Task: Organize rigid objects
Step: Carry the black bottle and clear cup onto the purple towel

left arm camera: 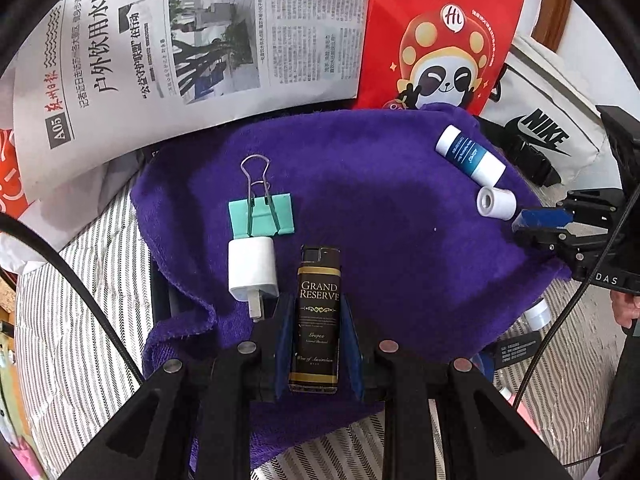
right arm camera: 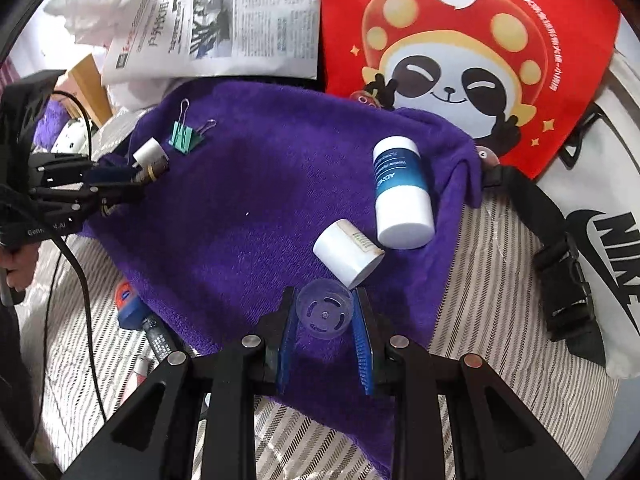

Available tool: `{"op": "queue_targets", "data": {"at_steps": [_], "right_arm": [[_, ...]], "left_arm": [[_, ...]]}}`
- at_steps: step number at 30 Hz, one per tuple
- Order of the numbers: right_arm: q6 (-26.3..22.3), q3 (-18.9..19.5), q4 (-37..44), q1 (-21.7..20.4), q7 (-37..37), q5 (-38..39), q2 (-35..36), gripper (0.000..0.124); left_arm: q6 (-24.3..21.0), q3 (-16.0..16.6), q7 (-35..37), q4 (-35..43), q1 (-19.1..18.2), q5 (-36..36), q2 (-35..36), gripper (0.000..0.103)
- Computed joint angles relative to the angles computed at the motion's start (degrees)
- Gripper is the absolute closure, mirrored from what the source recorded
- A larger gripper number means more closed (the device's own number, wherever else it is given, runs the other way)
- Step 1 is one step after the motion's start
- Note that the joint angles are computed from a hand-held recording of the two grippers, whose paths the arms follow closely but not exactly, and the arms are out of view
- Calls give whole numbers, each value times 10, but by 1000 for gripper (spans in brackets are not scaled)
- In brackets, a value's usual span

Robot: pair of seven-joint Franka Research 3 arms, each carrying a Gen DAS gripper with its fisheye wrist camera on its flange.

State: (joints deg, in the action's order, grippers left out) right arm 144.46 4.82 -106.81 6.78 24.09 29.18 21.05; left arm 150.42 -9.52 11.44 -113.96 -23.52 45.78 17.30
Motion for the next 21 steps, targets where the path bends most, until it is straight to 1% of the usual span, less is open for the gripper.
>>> {"op": "queue_targets", "data": {"at_steps": [2,4,8,11,21], "right_arm": [[-12,-7,12,6,18,-19,11,97],[6,-11,9,13,31,-33,16,97],[16,-4,6,8,32,-29,17,97],[33,0,-1,8,27,-29,16,97],[33,4,1,4,24,-26,20,97]], "left_arm": [[-3,0,1,-1,1,-3,2,80],[-7,1,0,-2,2,-7,3,80],[-6,1,0,-6,4,-10,4,80],[-13,1,1,-6,3,-9,2,80],[-25,1,4,0,0,-2,8,79]]}}
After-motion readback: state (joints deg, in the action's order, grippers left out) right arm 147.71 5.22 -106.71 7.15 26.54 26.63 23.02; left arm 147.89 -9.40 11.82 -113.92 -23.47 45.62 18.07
